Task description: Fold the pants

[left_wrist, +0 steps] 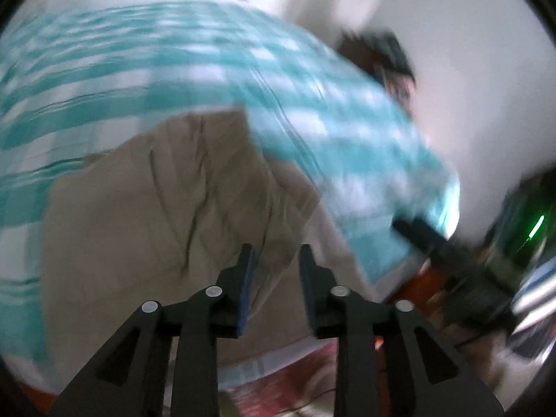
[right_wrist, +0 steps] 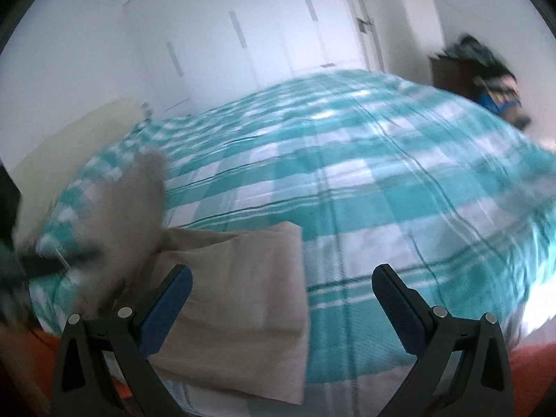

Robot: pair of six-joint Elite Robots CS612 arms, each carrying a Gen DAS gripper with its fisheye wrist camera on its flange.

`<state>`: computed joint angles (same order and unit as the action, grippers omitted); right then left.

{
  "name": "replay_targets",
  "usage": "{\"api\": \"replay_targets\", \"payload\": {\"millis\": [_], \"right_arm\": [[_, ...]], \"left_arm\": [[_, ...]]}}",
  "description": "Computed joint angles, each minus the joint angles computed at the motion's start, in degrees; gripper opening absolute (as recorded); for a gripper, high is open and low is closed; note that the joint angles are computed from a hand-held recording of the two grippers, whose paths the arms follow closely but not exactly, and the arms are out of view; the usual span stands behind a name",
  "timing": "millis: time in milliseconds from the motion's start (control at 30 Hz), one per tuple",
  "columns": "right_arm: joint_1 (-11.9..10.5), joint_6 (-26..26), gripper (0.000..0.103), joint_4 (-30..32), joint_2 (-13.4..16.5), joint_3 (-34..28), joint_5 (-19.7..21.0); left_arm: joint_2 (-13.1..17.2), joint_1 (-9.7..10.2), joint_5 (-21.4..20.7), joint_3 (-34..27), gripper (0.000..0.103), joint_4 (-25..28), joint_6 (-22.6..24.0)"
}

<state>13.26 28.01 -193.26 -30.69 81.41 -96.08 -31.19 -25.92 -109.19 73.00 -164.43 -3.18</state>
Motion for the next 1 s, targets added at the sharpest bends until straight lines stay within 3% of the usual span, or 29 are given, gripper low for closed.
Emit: {"api": "replay_targets", "payload": {"millis": [33, 100, 167, 233, 300, 400, 467, 533, 600, 633, 700, 767, 833, 933, 1000], "right_arm": [[-0.36, 1.73, 0.102, 0.10, -0.02, 0.28, 0.46], [-0.92, 4.36, 0.102, 0.08, -0.13, 0.97, 0.98], [-1.41, 6.60, 0.102, -1.23, -0.41, 2.22, 1.33], [-1.90, 8.97, 0.102, -3.67, -0.60, 3.46, 1.58], [-2.34, 11.00, 0.102, -6.30, -0.59, 4.20, 1.67], [-2.89, 12.47, 0.102, -8.99, -0.08, 3.96, 3.52], [-3.28, 12.46, 0.102, -10.46, 0.56, 3.11, 8.02], [-3.81, 11.73, 0.098, -11.11, 1.33, 1.77, 15.56], [-4.56, 13.92, 0.077, -9.62, 3.21, -1.59, 27.56], [-4.92, 14.47, 0.073, -7.01, 4.08, -3.43, 33.56], [-4.48, 11.65, 0.058, 3.07, 4.70, -6.36, 39.43], [-3.55, 7.91, 0.055, 11.41, 4.90, -8.34, 39.60], [-2.70, 6.54, 0.053, 15.92, 5.22, -9.95, 37.23], [-1.92, 6.86, 0.031, 19.27, 5.51, -11.69, 32.87], [-1.40, 7.00, 0.022, 21.40, 5.00, -11.92, 29.37]], "left_arm": [[0.01, -0.76, 1.57, 0.05, 0.046, 1.26, 2.10], [-0.76, -1.51, 3.27, 1.13, 0.052, 1.37, 3.83], [-1.47, -0.63, 0.11, 2.05, 0.064, -1.02, 3.26], [-2.67, 0.58, -1.08, 4.28, 0.085, -7.11, 1.55], [-3.31, 2.20, 1.81, 5.39, 0.088, -12.49, 0.11], [-3.33, 3.85, 7.62, 5.64, 0.086, -13.60, -0.57], [-3.15, 4.93, 11.19, 6.39, 0.081, -13.17, -1.95], [-2.65, 5.63, 11.46, 6.72, 0.071, -12.55, -3.35], [-1.88, 6.02, 11.03, 7.27, 0.065, -11.80, -5.37], [-1.51, 6.12, 11.07, 7.52, 0.064, -11.72, -6.16], [-1.10, 6.14, 11.16, 8.13, 0.064, -11.02, -8.48], [-1.06, 6.47, 9.60, 7.80, 0.064, -9.91, -9.52], [-1.16, 6.52, 9.60, 7.87, 0.064, -10.83, -9.38], [-1.28, 6.50, 9.84, 8.52, 0.064, -13.64, -8.52], [-1.30, 6.49, 10.12, 8.81, 0.064, -15.39, -8.26]]}}
